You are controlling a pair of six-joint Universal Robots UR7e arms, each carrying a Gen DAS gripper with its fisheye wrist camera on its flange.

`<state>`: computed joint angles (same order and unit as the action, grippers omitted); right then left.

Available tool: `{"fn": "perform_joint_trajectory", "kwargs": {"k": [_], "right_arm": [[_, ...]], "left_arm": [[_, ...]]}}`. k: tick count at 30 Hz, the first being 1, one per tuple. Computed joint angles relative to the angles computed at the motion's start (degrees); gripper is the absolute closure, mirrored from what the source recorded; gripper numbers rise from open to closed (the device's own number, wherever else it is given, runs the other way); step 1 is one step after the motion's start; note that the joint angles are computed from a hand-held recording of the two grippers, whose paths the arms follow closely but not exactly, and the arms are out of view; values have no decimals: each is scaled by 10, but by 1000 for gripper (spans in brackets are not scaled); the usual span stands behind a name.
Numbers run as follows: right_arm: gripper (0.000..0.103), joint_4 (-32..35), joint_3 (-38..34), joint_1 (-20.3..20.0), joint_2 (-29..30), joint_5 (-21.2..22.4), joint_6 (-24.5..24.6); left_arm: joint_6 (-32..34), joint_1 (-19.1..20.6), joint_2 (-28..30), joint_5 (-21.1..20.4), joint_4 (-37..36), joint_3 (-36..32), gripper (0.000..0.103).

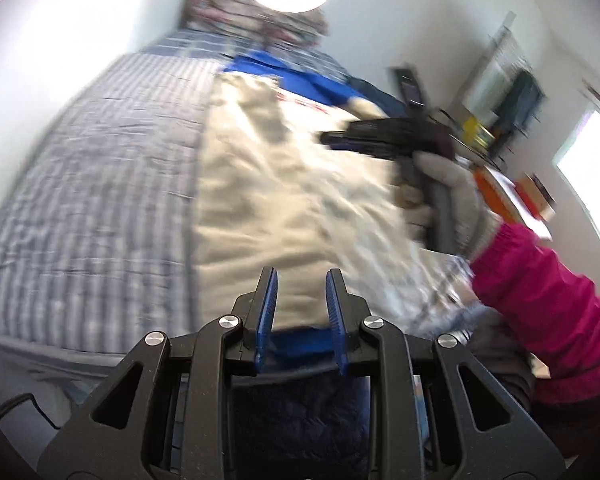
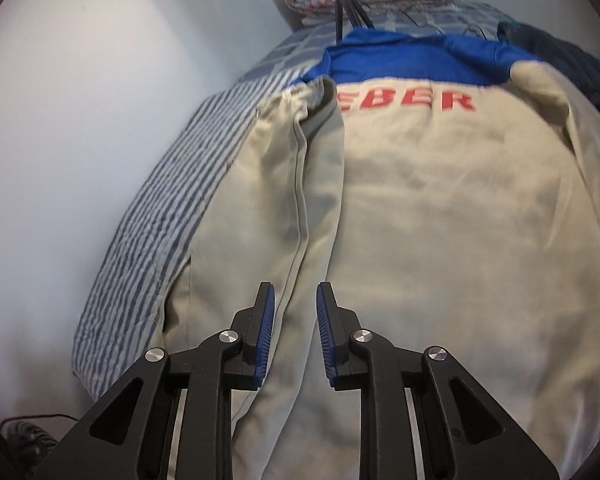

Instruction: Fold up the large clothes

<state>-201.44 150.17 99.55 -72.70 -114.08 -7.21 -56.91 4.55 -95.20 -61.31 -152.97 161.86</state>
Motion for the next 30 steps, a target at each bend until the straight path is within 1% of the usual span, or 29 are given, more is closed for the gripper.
{"fn": "perform_joint_trajectory", "kwargs": {"k": [1, 4, 5, 7, 8, 10, 15, 19, 21, 26, 27, 28, 30], "right_arm": [[83, -11, 2, -9, -1, 7, -15], [83, -14, -21, -5, 7, 17, -40], [83, -4, -26, -3, -2, 17, -50], [83, -13, -44, 7, 13, 11, -71], [83, -17, -56, 12, 23, 7, -83], [83, -21, -76, 11, 37, 13, -101], [83, 9, -136, -7, 71, 36, -108], [83, 20, -184, -15, 113, 52, -121], [83, 26, -210, -17, 136, 42, -129], [83, 14, -256, -39, 181, -19, -121], [83, 17, -262, -46, 187, -26, -116], [87, 22, -265, -54, 190, -29, -112], [87, 36, -270, -62, 201, -36, -116]], "left_arm": [[2, 18, 6, 4, -3, -3, 80], [22, 63, 59, 9, -53, -8, 80], [24, 69, 72, 7, -62, -10, 80], [41, 92, 111, 3, -97, -16, 80], [43, 94, 127, -1, -115, -15, 80], [59, 106, 163, -5, -148, -24, 80], [97, 130, 253, -19, -228, -38, 80], [117, 152, 296, -43, -262, -46, 80], [123, 161, 308, -57, -272, -49, 80], [130, 175, 332, -72, -280, -55, 80], [127, 179, 339, -75, -281, -56, 80], [124, 183, 349, -78, -283, -57, 80], [121, 185, 366, -80, -291, -57, 80]]}}
